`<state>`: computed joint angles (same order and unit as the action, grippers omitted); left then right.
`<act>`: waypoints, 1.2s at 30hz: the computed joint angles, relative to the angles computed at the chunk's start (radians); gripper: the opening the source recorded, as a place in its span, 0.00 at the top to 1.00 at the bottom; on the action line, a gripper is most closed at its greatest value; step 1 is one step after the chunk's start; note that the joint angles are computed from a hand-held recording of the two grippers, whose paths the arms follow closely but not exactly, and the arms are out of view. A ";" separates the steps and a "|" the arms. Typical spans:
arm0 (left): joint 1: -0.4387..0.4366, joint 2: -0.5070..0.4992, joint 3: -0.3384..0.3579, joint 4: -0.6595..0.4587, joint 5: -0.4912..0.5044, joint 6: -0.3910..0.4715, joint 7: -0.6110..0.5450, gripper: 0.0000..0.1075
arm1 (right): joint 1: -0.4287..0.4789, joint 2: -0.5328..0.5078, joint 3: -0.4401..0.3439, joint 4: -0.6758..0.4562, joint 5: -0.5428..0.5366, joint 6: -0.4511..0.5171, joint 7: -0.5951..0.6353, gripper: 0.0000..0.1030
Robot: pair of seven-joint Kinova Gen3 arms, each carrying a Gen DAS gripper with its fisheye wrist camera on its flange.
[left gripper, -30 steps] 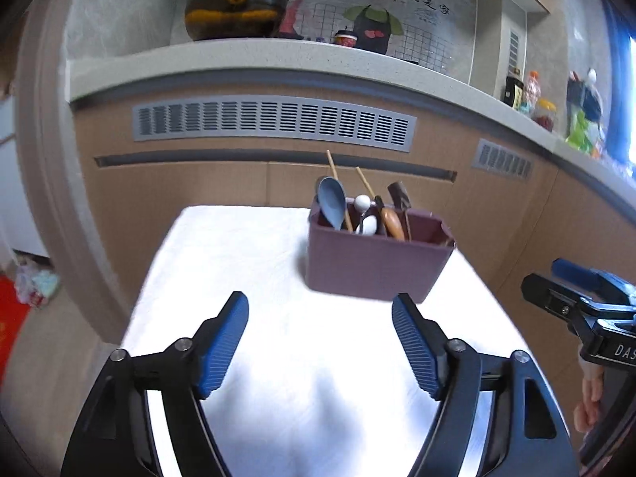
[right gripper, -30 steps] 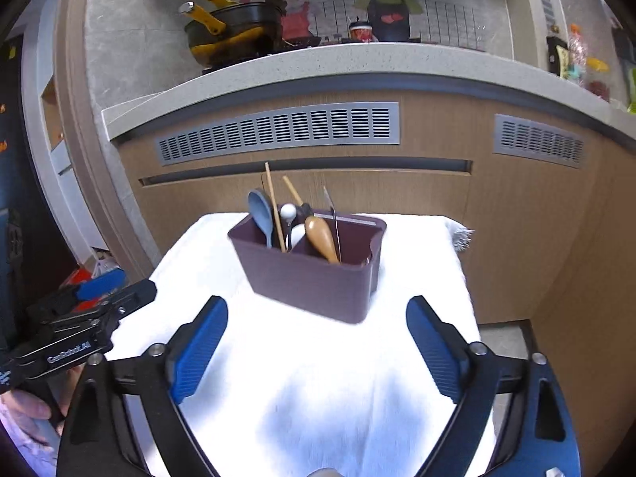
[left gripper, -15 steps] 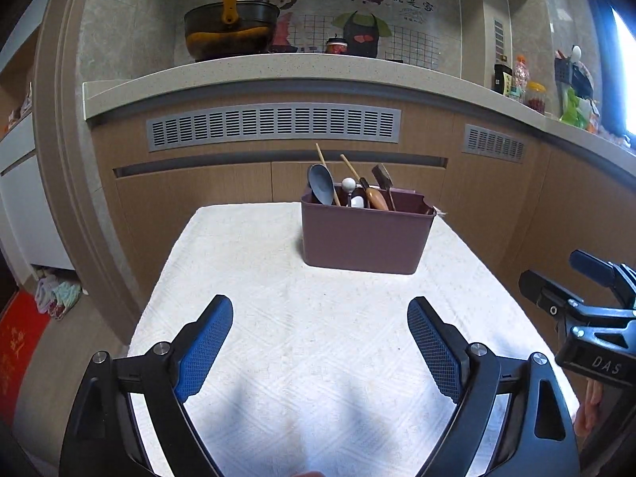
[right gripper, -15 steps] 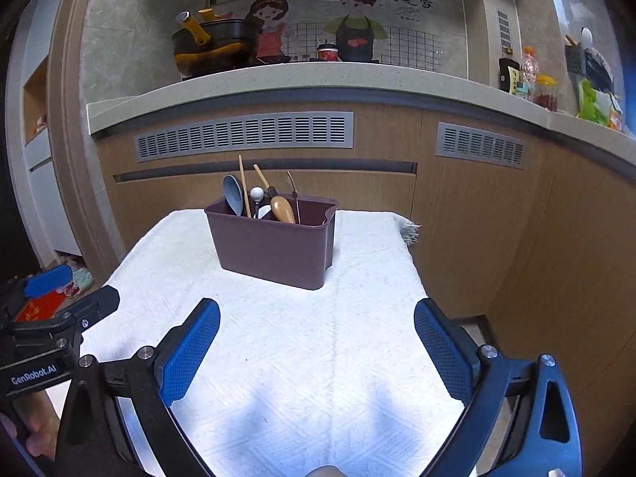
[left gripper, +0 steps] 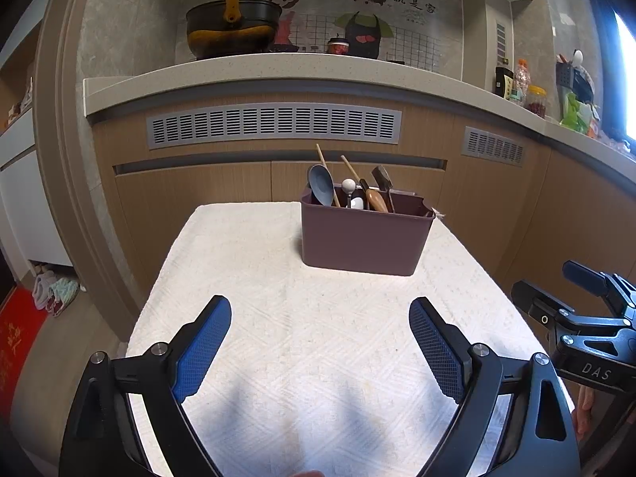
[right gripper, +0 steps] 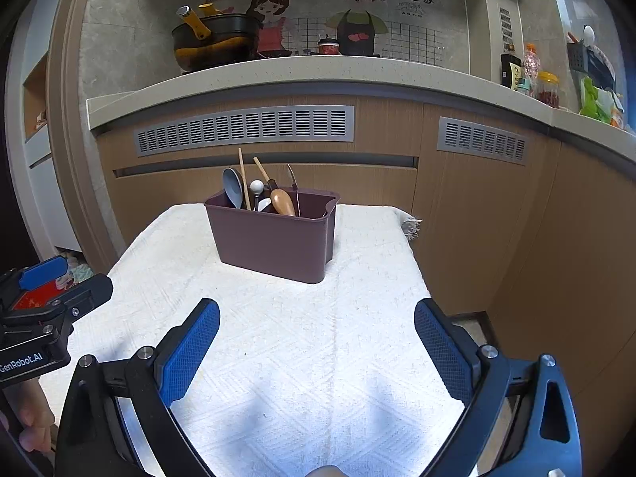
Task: Organize utensils
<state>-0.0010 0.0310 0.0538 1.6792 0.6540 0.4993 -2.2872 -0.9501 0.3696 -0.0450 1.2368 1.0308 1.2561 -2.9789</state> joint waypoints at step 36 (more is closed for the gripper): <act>0.012 -0.003 0.003 0.006 -0.043 -0.007 0.016 0.15 | 0.006 -0.016 -0.010 0.023 0.010 -0.013 -0.021 0.03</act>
